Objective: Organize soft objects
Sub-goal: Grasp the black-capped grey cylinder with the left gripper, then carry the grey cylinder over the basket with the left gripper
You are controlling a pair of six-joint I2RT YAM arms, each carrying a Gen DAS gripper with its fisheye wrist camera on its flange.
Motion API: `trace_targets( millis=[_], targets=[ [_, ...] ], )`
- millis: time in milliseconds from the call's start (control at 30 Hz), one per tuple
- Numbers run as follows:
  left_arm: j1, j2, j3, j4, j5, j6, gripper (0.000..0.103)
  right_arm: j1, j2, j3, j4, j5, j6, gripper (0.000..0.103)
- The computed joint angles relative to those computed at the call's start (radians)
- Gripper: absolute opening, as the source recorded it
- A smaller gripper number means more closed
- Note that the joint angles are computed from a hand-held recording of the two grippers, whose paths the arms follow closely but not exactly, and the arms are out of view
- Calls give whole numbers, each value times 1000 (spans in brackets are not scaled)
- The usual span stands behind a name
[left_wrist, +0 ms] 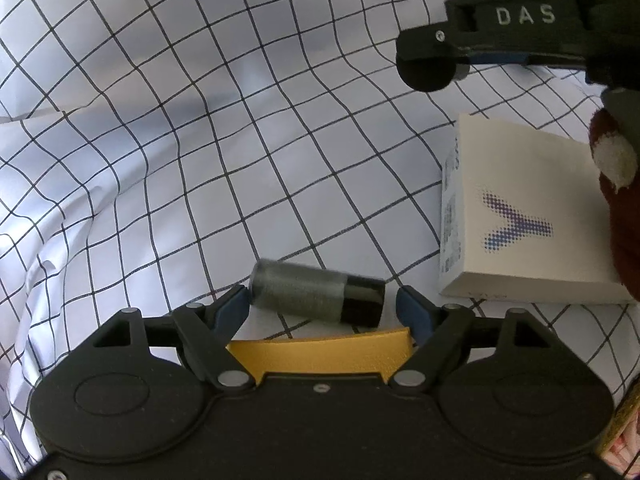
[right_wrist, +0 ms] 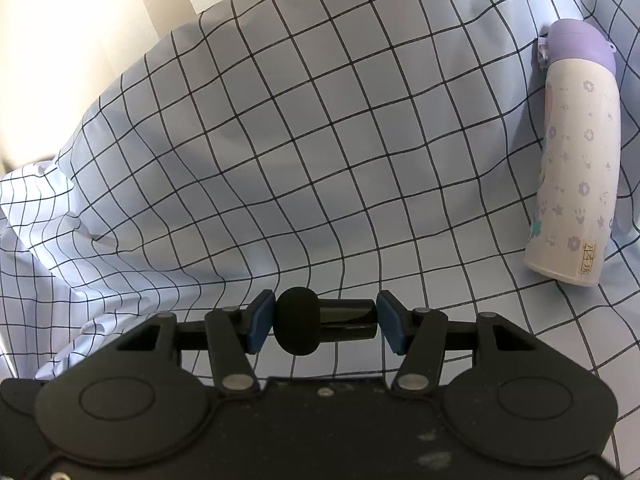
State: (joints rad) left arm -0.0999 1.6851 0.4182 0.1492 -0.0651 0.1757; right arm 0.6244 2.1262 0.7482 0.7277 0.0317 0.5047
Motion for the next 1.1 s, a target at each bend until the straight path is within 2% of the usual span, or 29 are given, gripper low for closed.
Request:
trace_targets(
  millis=[300, 600, 733, 800, 867, 1100],
  targets=[
    [7, -4, -12, 32, -6, 18, 77, 0, 2, 3, -5, 0, 5, 55],
    [79, -7, -17, 37, 102, 98, 74, 1, 3, 5, -9, 4, 6, 55],
    [86, -13, -22, 42, 114, 120, 75, 1, 3, 6, -11, 4, 6, 55],
    [91, 1, -1, 17, 120, 106, 74, 1, 3, 7, -12, 3, 5, 55],
    [103, 25, 24, -5, 137, 92, 66, 1, 3, 8, -14, 3, 6, 55],
    [141, 6, 26, 8, 166, 10, 66, 0, 4, 10, -18, 4, 9, 55]
  ],
)
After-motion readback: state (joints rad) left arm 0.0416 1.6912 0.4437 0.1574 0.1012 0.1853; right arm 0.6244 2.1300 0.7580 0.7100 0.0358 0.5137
